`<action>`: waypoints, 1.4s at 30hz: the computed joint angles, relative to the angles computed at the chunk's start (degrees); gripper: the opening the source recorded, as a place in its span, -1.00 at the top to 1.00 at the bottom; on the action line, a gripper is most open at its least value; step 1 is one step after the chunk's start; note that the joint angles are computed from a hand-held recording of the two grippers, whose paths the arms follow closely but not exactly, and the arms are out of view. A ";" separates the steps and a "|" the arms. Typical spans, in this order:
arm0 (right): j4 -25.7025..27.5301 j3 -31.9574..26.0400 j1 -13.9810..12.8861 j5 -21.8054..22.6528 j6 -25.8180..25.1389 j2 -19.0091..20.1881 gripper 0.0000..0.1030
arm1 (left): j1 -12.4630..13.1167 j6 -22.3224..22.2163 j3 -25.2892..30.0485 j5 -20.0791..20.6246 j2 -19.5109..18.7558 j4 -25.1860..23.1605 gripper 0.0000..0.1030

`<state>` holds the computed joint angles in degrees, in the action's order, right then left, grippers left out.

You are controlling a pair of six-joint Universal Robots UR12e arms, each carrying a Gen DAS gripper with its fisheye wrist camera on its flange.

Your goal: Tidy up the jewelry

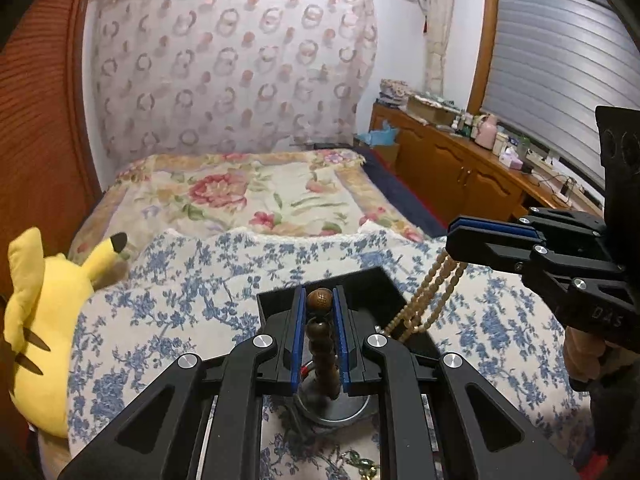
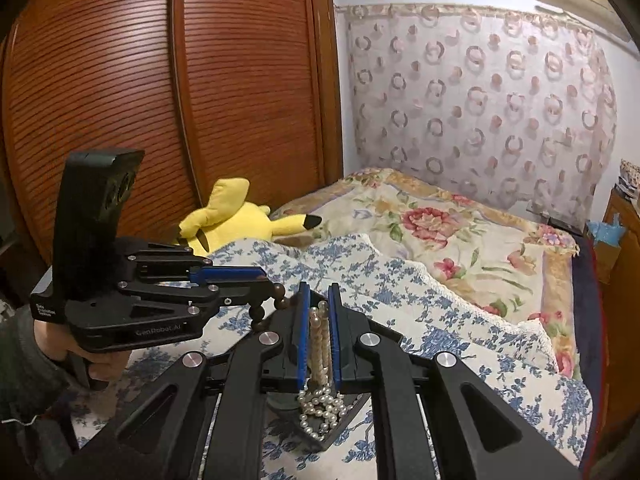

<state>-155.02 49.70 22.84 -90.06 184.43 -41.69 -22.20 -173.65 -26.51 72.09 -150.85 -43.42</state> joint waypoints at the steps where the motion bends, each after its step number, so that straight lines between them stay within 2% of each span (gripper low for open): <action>1: 0.61 -0.42 -0.10 0.08 0.13 0.32 0.80 | 0.04 0.07 0.66 0.08 -0.43 -0.67 0.76; 12: 7.74 -5.22 -0.63 -0.45 2.67 4.24 0.80 | 0.40 -0.27 3.67 -0.11 -2.38 -2.94 0.76; 17: 8.77 -6.06 -0.51 -1.08 3.50 4.87 0.77 | 0.38 0.42 1.25 0.31 -1.20 -1.17 0.72; 19: 8.92 -6.09 -0.52 -0.95 3.73 4.79 0.77 | 0.41 0.58 0.03 0.23 -0.56 -0.56 0.60; 22: 8.43 -5.30 -0.32 -1.96 4.02 4.15 0.77 | 0.51 0.88 -3.53 0.66 1.23 1.88 0.47; 25: 6.83 -2.97 0.01 -3.42 4.41 2.69 0.77 | 0.64 0.60 -7.89 0.34 3.40 4.59 0.43; 34: 0.29 9.28 2.05 -7.39 7.02 -3.74 0.77 | 0.71 2.04 -21.56 0.21 10.02 11.02 0.35; 39: -0.70 14.37 3.37 -8.99 8.61 -6.06 0.77 | 0.83 2.72 -28.37 -0.90 13.26 13.86 0.32; 42: -1.13 17.08 4.12 -10.24 10.34 -7.19 0.77 | 0.80 3.27 -31.33 -1.42 14.72 15.16 0.24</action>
